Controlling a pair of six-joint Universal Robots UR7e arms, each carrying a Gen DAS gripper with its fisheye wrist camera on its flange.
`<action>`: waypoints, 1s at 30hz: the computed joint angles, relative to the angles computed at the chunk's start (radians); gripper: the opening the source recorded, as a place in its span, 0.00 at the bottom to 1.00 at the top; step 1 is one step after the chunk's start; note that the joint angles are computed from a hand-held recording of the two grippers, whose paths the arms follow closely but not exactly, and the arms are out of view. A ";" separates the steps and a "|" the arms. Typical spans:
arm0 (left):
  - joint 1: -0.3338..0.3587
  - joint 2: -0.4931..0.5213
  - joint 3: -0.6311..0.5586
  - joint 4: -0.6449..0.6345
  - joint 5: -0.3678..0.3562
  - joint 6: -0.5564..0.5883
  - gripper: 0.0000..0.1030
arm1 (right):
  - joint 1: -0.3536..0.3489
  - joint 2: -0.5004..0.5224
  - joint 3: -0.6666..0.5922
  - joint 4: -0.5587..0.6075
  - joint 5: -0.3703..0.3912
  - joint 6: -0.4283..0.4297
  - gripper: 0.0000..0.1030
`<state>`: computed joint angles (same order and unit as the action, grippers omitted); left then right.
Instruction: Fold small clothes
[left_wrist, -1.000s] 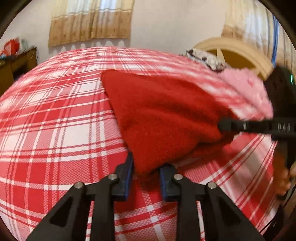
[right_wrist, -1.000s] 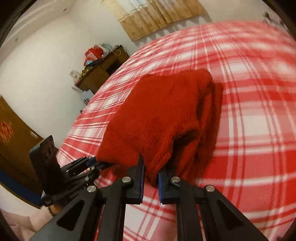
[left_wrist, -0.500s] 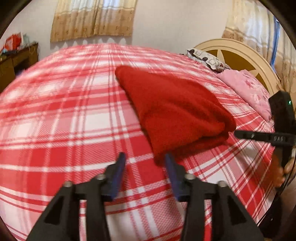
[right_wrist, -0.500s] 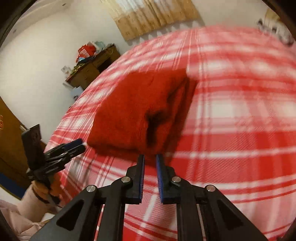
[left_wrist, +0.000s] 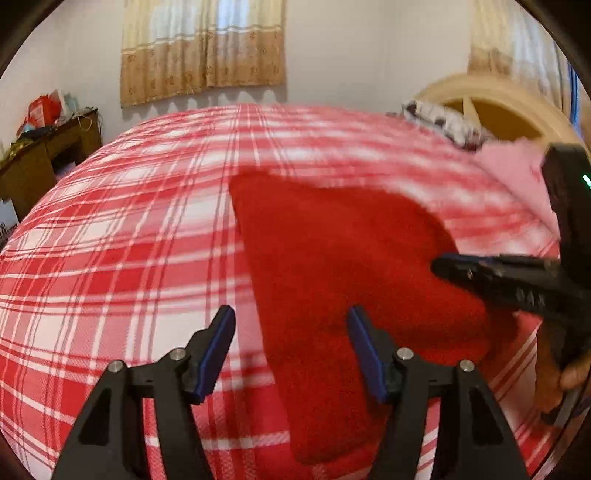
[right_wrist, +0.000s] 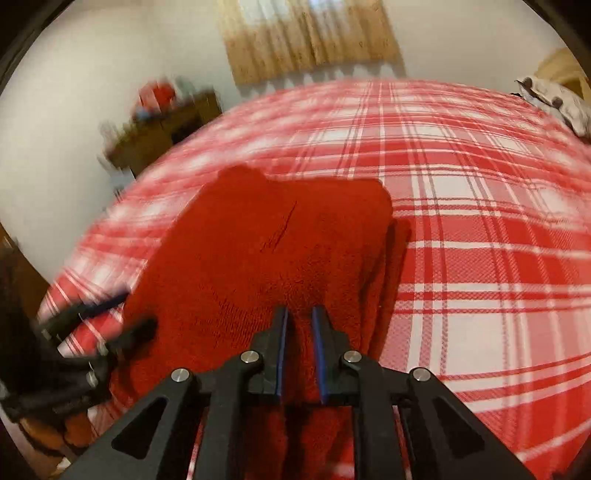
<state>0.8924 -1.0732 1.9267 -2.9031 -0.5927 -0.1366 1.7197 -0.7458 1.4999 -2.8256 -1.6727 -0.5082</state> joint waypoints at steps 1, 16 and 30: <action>0.005 -0.007 0.014 -0.003 -0.011 -0.010 0.73 | -0.013 -0.010 0.003 0.017 0.032 0.030 0.13; 0.049 0.005 -0.150 0.024 -0.086 -0.034 0.88 | 0.015 0.032 -0.117 0.031 -0.022 0.185 0.72; 0.102 0.131 -0.297 0.227 -0.064 -0.134 0.84 | -0.007 0.100 -0.159 0.060 -0.032 0.164 0.72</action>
<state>0.9944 -0.9425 1.6297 -2.6759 -0.6571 -0.2709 1.7123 -0.6460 1.3410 -2.7652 -1.7045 -0.3442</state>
